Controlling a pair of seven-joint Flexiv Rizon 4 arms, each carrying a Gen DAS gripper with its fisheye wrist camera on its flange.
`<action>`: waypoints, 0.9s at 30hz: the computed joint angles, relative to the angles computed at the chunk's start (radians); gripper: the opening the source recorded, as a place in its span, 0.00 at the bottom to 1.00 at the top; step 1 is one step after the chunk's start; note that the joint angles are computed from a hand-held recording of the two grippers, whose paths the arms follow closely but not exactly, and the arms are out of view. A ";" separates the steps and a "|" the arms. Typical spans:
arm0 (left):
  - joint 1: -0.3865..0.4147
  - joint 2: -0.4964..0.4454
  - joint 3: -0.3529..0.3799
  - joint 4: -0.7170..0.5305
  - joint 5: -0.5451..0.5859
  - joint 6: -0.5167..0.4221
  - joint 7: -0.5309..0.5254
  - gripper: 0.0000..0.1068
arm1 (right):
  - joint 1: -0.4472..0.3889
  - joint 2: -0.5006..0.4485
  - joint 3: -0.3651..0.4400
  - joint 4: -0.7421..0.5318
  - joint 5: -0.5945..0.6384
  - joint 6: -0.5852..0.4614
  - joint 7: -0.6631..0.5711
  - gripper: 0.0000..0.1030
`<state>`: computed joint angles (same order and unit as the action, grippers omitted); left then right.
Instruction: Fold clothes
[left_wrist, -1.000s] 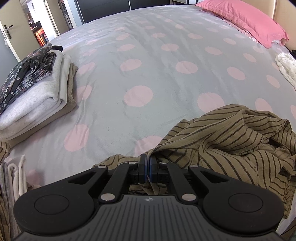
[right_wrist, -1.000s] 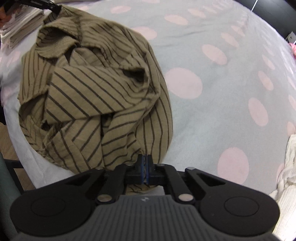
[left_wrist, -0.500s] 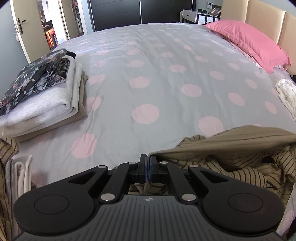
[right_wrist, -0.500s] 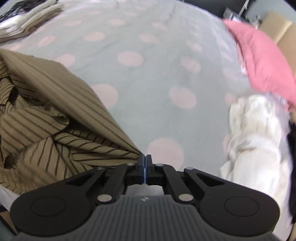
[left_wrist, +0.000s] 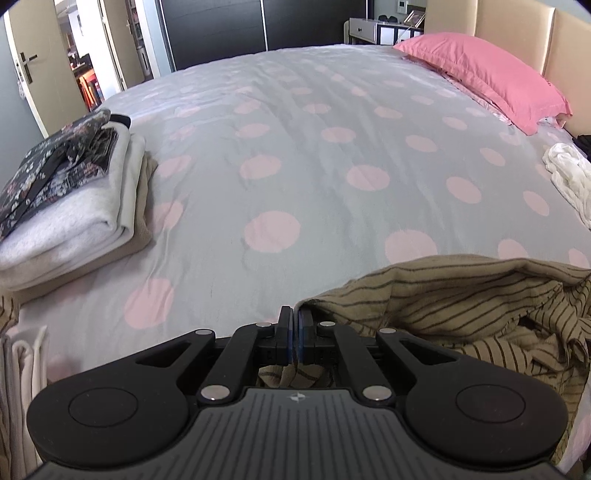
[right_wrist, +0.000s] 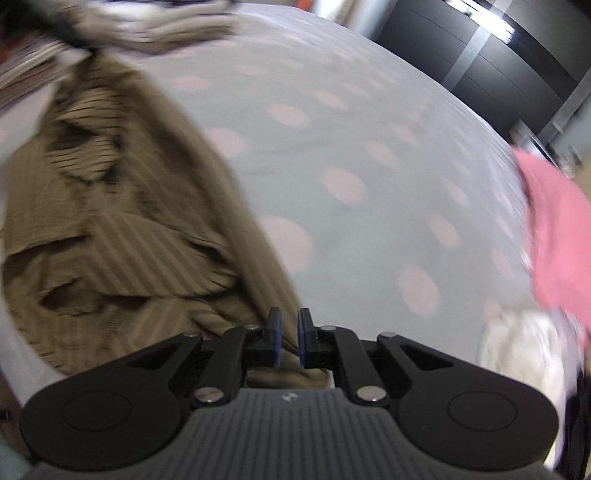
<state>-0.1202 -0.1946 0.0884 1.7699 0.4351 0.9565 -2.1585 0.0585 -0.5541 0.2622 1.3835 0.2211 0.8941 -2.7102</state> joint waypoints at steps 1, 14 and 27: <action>0.002 -0.004 0.000 -0.004 0.002 0.007 0.003 0.01 | -0.007 0.007 0.016 0.012 0.004 -0.015 -0.036 0.10; 0.002 -0.082 0.014 -0.088 -0.033 -0.011 0.075 0.01 | 0.078 -0.188 -0.018 -0.197 -0.074 -0.088 0.010 0.17; -0.011 -0.124 0.015 -0.103 -0.094 -0.057 0.120 0.01 | 0.049 -0.238 0.010 -0.316 -0.023 -0.202 -0.023 0.40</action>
<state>-0.1311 -0.3189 0.1037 1.6674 0.3411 0.8994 -2.0384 0.1074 -0.7921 0.2723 1.0673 0.1977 0.6922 -2.7333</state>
